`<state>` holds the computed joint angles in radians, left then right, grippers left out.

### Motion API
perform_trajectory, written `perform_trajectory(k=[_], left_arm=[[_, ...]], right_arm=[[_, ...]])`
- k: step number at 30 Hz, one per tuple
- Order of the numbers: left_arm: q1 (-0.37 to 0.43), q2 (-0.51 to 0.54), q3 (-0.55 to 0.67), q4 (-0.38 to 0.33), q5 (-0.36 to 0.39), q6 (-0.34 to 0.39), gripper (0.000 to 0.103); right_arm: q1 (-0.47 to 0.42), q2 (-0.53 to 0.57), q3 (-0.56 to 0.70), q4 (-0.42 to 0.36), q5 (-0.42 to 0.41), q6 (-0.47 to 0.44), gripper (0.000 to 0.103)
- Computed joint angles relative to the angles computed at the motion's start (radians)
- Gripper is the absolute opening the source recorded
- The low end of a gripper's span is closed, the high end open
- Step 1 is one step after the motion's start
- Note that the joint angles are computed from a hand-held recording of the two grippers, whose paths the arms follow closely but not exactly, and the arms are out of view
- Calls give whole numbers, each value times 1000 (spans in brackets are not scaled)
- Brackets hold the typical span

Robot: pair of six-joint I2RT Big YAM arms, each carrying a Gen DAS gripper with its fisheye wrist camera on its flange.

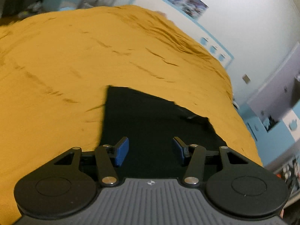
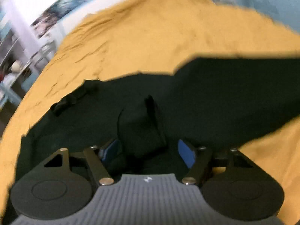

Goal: Fold small clothes

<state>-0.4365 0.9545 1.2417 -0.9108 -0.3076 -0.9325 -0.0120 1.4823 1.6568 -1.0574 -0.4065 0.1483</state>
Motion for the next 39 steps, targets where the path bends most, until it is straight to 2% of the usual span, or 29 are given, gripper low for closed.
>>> perform_trajectory(k=[2,5,7,8,9,10,12,14,16,18,20,23,24,27,30,34,36,39], left_arm=[[29,-32,-40,4,23,-8,61],[40,-49,-75,26,44,-33,61],[36,-33,-73,49,56,-49,61],[35,-26,-75,62,62,-51,61],[30,-19,-74,73,66,-54,61],[22,-17,-78,87,72,-56,61],[21,-13,-87,113,92,-40,61],[12,13,-70,75,75,-26,62],[11,51,-44,-3,61,-48,61],[19,58,-52,-14,82,-52,59],[12,62,-41,-27,69,-42,59],[-10,73,-6,-36,58,-54,59],[-24,78,5,-32,54,-51,59],[-74,113,54,-11,46,-22,59],[-119,171,113,23,69,12,60],[-172,262,173,88,91,51,62],[-188,315,205,92,89,49,62],[-199,380,229,145,123,29,62]], right_arm=[[-2,-4,-25,14,-48,89,67],[14,7,-38,53,-41,113,67],[32,23,-20,51,-26,106,43],[38,29,-11,46,-26,99,17],[41,36,1,35,-29,90,4],[49,33,5,39,-4,95,4],[39,3,-17,70,-12,105,3],[21,-32,-41,96,-19,127,2],[12,-49,-59,87,22,140,3],[5,-52,-87,73,63,117,4],[-15,-55,-113,68,25,108,8],[-57,-84,-143,101,-49,133,41],[-69,-97,-146,108,-61,133,45],[-122,-133,-146,136,-65,92,46],[-209,-132,-119,145,-27,95,51],[-336,-66,-43,137,77,184,53],[-383,-13,15,125,90,201,53],[-430,70,109,98,83,265,51]])
